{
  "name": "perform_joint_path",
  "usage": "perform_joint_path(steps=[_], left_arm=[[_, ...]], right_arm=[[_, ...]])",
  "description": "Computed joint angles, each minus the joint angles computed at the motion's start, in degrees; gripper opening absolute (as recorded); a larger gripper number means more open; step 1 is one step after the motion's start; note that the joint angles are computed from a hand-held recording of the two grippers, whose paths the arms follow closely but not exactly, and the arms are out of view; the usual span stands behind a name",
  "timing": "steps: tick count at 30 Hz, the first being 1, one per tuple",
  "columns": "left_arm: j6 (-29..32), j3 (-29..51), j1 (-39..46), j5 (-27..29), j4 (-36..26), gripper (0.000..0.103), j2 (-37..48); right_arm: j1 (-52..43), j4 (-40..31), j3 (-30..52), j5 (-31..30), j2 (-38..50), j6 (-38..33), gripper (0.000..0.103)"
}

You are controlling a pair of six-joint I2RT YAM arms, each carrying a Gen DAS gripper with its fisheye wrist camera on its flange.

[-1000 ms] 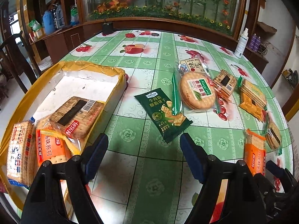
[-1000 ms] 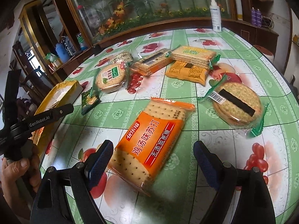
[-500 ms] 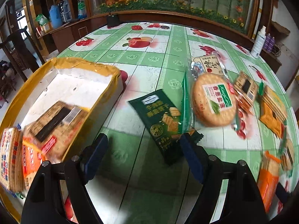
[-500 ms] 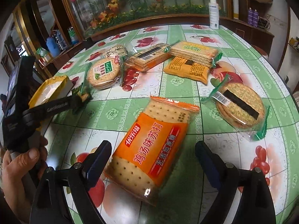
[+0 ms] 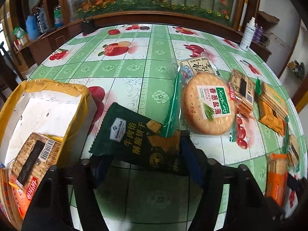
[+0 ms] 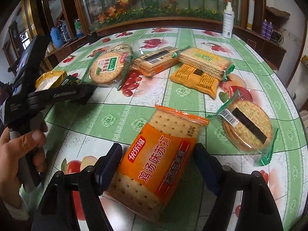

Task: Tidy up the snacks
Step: 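Grasp the dark green snack bag with the left gripper while the right grasps an orange cracker pack, then carry both items over the white tray and open the left gripper to drop the green bag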

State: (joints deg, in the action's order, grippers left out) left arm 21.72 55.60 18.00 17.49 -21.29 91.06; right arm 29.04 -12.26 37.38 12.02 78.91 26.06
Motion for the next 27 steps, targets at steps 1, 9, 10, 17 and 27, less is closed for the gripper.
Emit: perform_joint_path(steps=[1, 9, 10, 17, 27], left_arm=[[0.09, 0.33, -0.14, 0.01, -0.48, 0.067, 0.18], [-3.45, 1.47, -2.92, -2.8, 1.34, 0.082, 2.15], [-2.78, 1.28, -2.43, -1.92, 1.35, 0.081, 2.03], [4.43, 0.21, 2.98, 5.13, -3.66, 0.016, -0.73], [18.86, -3.19, 13.13, 15.63, -13.37, 0.007, -7.17]], right_arm=[[-0.13, -0.04, -0.08, -0.03, -0.1, 0.14, 0.079], [-0.85, -0.79, 3.51, -0.31, 3.75, 0.59, 0.086], [-0.57, -0.78, 3.83, 0.35, 4.27, 0.03, 0.084], [-1.84, 0.5, 1.6, -2.41, 1.62, -2.98, 0.06], [-1.0, 1.03, -3.13, -4.47, -4.32, -2.48, 0.058]])
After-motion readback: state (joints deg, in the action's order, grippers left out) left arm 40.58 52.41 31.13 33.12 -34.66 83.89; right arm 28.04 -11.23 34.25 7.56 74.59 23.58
